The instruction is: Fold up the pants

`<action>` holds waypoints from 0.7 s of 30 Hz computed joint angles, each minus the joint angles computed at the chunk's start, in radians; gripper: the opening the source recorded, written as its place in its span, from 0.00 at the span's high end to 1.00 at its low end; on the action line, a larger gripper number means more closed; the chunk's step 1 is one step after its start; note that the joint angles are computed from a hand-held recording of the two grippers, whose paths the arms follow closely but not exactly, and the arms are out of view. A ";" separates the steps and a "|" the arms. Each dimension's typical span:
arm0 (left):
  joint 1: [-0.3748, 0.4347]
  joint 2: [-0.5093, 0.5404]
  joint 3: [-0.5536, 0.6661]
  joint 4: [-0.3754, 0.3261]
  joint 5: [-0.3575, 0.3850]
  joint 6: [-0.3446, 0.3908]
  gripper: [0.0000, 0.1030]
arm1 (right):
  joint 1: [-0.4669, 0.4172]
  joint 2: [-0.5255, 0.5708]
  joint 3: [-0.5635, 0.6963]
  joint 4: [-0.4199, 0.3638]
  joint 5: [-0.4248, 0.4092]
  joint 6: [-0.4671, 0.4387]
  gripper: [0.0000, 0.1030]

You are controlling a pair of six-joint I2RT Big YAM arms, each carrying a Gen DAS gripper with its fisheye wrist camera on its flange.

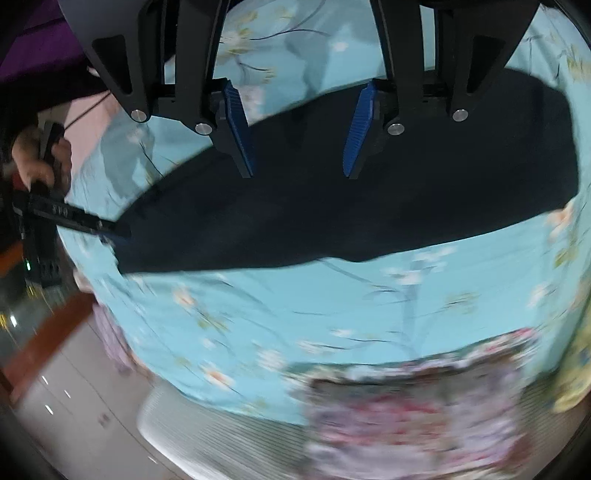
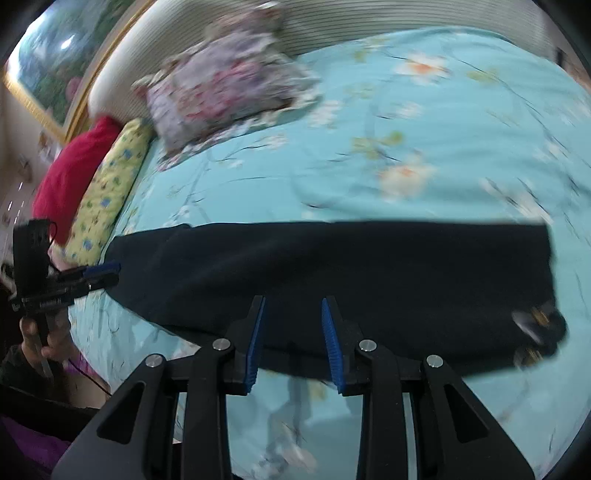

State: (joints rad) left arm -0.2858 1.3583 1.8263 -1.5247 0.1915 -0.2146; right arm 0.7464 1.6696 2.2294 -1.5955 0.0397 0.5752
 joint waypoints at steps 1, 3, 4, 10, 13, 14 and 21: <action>-0.019 0.014 0.010 -0.004 0.002 0.013 0.51 | -0.005 -0.030 -0.038 0.007 0.010 0.020 0.69; -0.062 0.041 0.032 -0.017 0.010 0.040 0.50 | -0.012 -0.073 -0.090 0.011 0.031 0.053 0.69; -0.073 0.050 0.039 -0.020 0.013 0.051 0.50 | -0.017 -0.092 -0.113 0.017 0.038 0.065 0.69; -0.149 0.136 0.110 -0.046 0.027 0.119 0.50 | -0.037 -0.173 -0.212 0.039 0.069 0.129 0.69; -0.169 0.165 0.127 -0.058 0.036 0.144 0.49 | -0.043 -0.192 -0.237 0.044 0.079 0.148 0.69; -0.174 0.174 0.131 -0.061 0.034 0.149 0.49 | -0.046 -0.201 -0.249 0.051 0.082 0.157 0.69; -0.195 0.225 0.135 -0.100 0.026 0.228 0.49 | -0.075 -0.248 -0.323 0.096 0.092 0.236 0.61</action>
State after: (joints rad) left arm -0.4805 1.5828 1.9613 -1.6247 0.2179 0.0136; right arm 0.6718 1.4221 1.9060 -1.4996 0.1316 0.8114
